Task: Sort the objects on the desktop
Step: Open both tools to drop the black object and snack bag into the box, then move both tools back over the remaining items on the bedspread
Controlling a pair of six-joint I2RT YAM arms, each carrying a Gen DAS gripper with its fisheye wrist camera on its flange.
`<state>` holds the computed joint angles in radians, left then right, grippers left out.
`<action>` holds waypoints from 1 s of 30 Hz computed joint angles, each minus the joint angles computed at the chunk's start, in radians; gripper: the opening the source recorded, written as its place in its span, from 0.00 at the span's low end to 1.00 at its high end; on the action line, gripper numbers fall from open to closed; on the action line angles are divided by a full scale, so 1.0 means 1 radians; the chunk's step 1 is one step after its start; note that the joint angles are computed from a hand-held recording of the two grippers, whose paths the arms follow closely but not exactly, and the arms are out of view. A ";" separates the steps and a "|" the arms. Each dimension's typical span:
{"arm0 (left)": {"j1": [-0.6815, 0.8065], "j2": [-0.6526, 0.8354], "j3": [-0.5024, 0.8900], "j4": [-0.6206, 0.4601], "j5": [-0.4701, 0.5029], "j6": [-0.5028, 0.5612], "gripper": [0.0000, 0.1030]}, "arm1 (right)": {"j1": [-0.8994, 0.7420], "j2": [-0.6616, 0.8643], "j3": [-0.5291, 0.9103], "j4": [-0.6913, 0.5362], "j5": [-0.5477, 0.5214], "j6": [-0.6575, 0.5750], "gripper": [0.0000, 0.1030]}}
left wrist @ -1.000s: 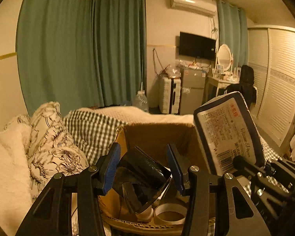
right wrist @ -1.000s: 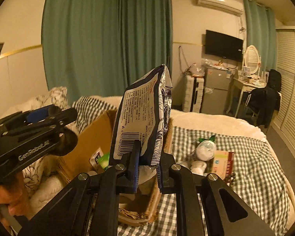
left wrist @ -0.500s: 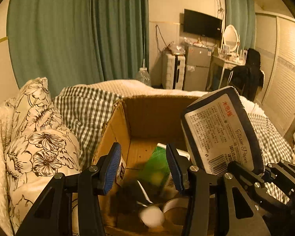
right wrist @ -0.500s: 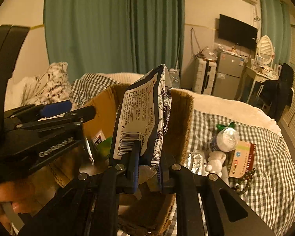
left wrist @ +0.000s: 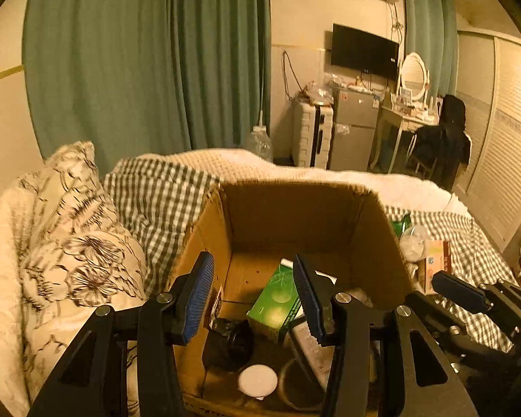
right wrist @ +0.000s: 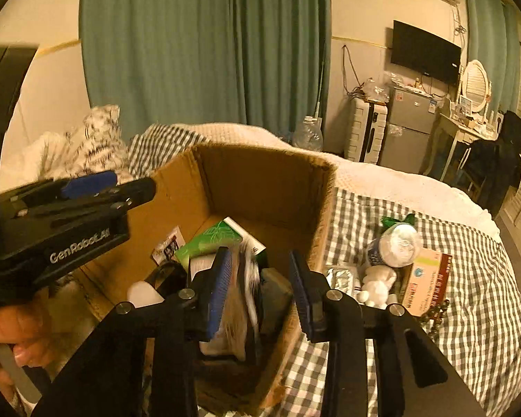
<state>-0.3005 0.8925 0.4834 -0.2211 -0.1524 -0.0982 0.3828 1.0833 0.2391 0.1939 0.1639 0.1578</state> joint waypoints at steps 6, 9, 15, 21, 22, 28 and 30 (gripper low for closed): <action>-0.148 -0.099 0.095 -0.148 -0.132 -0.099 0.71 | -0.116 -0.404 0.010 -0.327 -0.091 -0.043 0.48; -0.291 -0.137 0.146 -0.236 -0.272 -0.133 0.84 | -0.252 -0.574 0.035 -0.481 -0.201 -0.070 0.56; -0.591 -0.126 0.240 -0.349 -0.513 -0.271 1.00 | -0.688 -0.726 0.118 -0.703 -0.548 -0.230 0.74; -0.753 -0.005 0.344 -0.403 -0.618 -0.418 1.00 | -1.274 -0.591 0.221 -0.836 -0.970 -0.544 0.89; -0.774 0.013 0.353 -0.404 -0.625 -0.441 1.00 | -1.351 -0.543 0.240 -0.855 -1.017 -0.607 0.90; -0.834 0.156 0.402 -0.383 -0.643 -0.521 1.00 | -1.526 -0.319 0.320 -0.835 -1.084 -0.771 0.95; -0.844 0.204 0.412 -0.368 -0.633 -0.535 1.00 | -1.562 -0.257 0.330 -0.813 -1.095 -0.808 0.96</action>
